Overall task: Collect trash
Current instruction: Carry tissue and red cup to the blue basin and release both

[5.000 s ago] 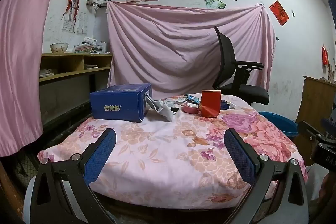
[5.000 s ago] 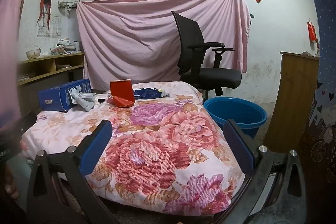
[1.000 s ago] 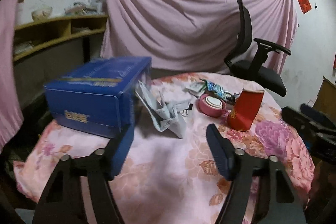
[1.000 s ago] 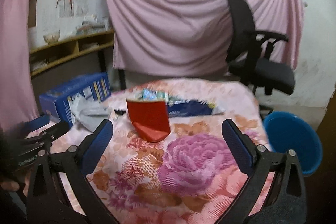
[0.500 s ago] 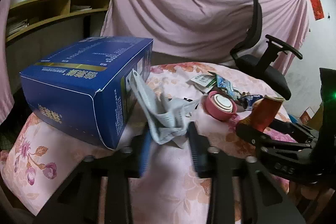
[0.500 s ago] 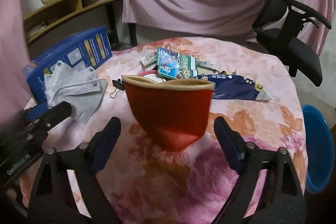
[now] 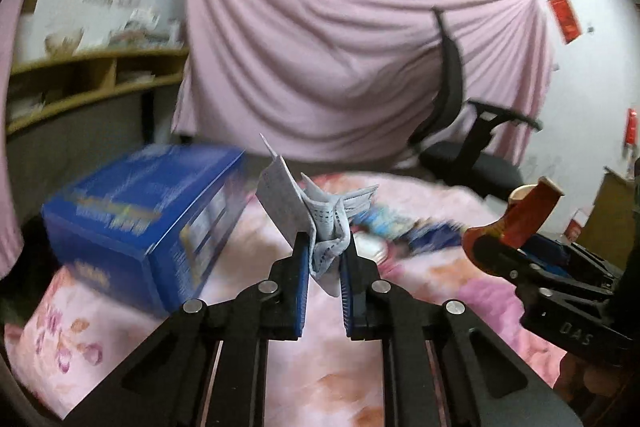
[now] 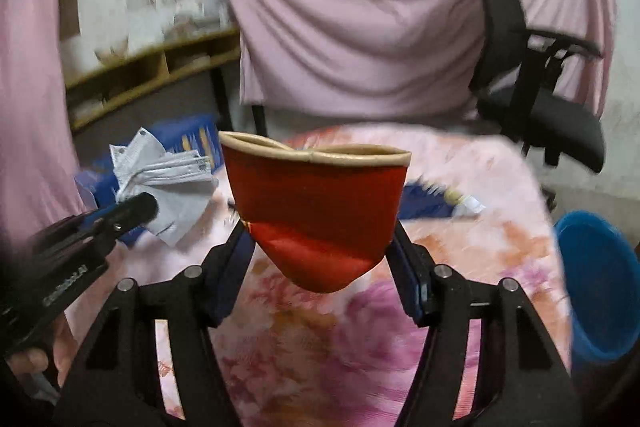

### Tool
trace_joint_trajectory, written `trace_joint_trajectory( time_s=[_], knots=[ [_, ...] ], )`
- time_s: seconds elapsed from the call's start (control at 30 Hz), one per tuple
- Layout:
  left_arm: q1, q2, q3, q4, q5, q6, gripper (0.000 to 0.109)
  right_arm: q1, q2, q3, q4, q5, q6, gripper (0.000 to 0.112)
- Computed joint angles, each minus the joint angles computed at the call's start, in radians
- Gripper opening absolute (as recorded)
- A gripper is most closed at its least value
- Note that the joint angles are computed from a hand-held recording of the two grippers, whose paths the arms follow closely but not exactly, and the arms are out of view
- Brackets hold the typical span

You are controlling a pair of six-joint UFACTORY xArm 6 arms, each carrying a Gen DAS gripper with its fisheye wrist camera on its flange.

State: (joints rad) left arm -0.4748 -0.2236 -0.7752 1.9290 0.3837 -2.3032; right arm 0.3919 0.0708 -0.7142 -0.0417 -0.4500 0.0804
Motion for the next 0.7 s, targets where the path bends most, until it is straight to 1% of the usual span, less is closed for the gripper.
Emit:
trace_joint_trajectory(
  time_s=[0.13,0.2,0.3,0.37,0.47,0.53,0.63,0.67,0.7],
  knots=[
    [-0.091,0.009,-0.057,0.147,0.089,-0.081,0.011,-0.011,-0.082,0.094,0.127,-0.177,-0.119,0.082],
    [-0.132,0.027,-0.096,0.218,0.118,-0.113,0.011,-0.022,-0.109,0.118,0.176,-0.243,-0.16,0.083],
    [-0.176,0.086,-0.19,0.316,0.125,-0.146,0.012,-0.041,-0.146,0.14,0.256,-0.315,-0.226,0.083],
    [-0.195,0.14,-0.269,0.371,0.104,-0.172,0.012,-0.063,-0.16,0.149,0.293,-0.348,-0.247,0.083],
    [-0.203,0.251,-0.425,0.426,0.021,-0.215,0.012,-0.116,-0.175,0.163,0.35,-0.383,-0.267,0.083],
    [-0.204,0.341,-0.552,0.432,-0.06,-0.227,0.012,-0.159,-0.18,0.167,0.37,-0.373,-0.248,0.083],
    [-0.203,0.481,-0.743,0.378,-0.19,-0.187,0.012,-0.237,-0.195,0.173,0.373,-0.318,-0.2,0.083],
    [-0.198,0.527,-0.803,0.339,-0.234,-0.151,0.012,-0.26,-0.191,0.168,0.377,-0.296,-0.19,0.083],
    [-0.191,0.592,-0.881,0.258,-0.292,-0.074,0.012,-0.285,-0.187,0.163,0.378,-0.269,-0.182,0.083]
  ],
)
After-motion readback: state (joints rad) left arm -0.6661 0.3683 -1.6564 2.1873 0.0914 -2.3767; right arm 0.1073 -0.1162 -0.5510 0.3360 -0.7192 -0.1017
